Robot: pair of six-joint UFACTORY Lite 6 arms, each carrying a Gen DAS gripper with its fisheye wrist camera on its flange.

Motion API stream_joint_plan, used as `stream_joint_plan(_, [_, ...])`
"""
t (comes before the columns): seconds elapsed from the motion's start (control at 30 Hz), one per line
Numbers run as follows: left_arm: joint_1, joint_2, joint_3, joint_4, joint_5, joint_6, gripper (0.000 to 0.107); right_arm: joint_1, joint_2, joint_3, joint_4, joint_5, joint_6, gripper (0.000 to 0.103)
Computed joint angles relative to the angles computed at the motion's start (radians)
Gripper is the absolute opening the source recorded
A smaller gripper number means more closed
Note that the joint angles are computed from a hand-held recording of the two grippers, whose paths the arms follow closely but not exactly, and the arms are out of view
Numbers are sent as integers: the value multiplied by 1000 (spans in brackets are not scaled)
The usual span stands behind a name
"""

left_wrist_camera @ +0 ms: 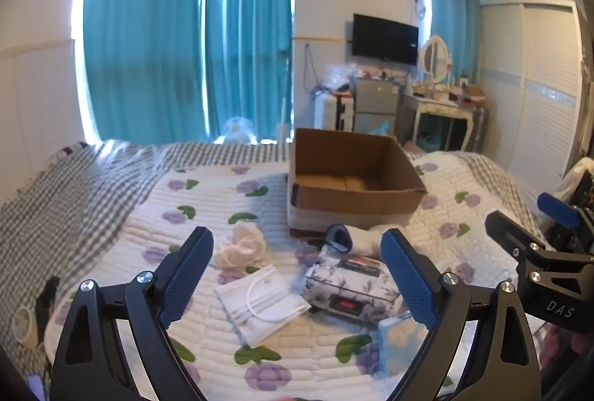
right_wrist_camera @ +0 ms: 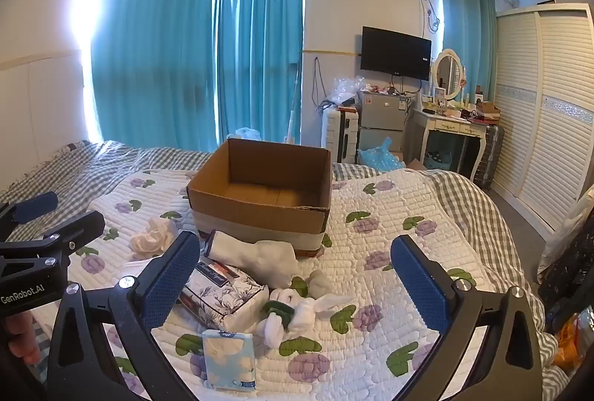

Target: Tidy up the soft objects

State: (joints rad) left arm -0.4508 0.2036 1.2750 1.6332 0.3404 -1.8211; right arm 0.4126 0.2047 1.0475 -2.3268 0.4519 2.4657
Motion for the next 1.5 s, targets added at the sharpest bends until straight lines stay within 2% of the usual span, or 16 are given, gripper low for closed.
stream_joint_plan(0.07, [9,2,10,-60,-25,47,93,0,2,1,2,0,-1,103])
stream_joint_plan(0.5, [17,-2,0,0,-27,-3,93,3,9,8,10,-3,-10,103])
stream_joint_plan(1.5, [4,-2,-3,-8,-12,1,93,-2,15,5,-4,-4,6,103])
